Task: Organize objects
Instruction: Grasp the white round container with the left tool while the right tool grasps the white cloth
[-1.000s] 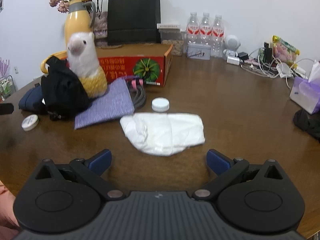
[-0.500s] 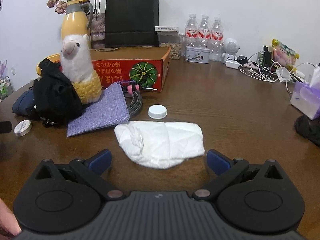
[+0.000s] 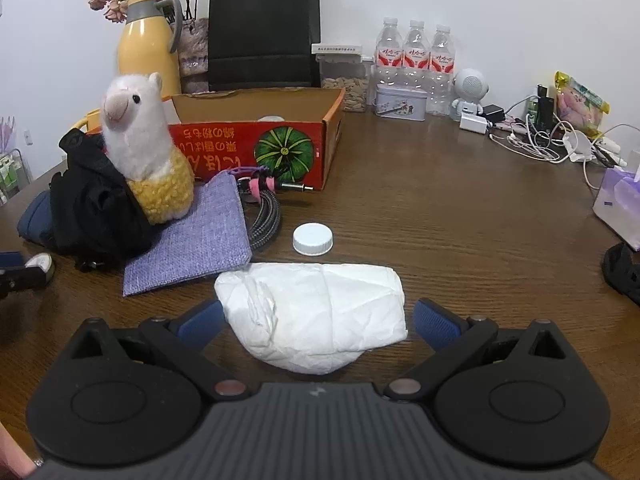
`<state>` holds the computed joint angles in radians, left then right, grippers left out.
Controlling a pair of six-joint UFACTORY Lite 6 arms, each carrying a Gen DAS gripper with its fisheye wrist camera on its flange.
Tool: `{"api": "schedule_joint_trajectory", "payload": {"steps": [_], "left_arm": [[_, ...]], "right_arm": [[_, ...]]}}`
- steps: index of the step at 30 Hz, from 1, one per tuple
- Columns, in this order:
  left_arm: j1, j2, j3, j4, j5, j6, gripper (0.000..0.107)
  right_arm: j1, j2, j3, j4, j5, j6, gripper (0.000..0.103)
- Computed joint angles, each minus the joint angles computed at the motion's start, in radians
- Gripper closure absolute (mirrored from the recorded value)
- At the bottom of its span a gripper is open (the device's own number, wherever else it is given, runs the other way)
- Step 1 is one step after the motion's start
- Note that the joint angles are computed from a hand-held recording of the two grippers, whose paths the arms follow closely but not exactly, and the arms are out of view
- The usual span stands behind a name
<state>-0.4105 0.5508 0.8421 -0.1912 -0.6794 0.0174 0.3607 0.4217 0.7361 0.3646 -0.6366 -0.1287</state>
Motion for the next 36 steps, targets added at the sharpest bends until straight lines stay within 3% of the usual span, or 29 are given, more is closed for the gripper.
{"api": "schedule_joint_trajectory", "payload": {"steps": [18, 29, 36], "left_arm": [[0.008, -0.010, -0.025, 0.013, -0.025, -0.017, 0.069], [0.020, -0.023, -0.037, 0.024, -0.026, -0.021, 0.069], [0.028, -0.047, -0.065, 0.044, -0.041, -0.046, 0.069]], "right_arm": [[-0.031, 0.063, 0.086, -0.076, 0.073, 0.036, 0.001], [0.009, 0.008, -0.029, -0.080, -0.045, 0.047, 0.031], [0.008, -0.037, -0.100, -0.095, -0.100, 0.087, 0.033]]}}
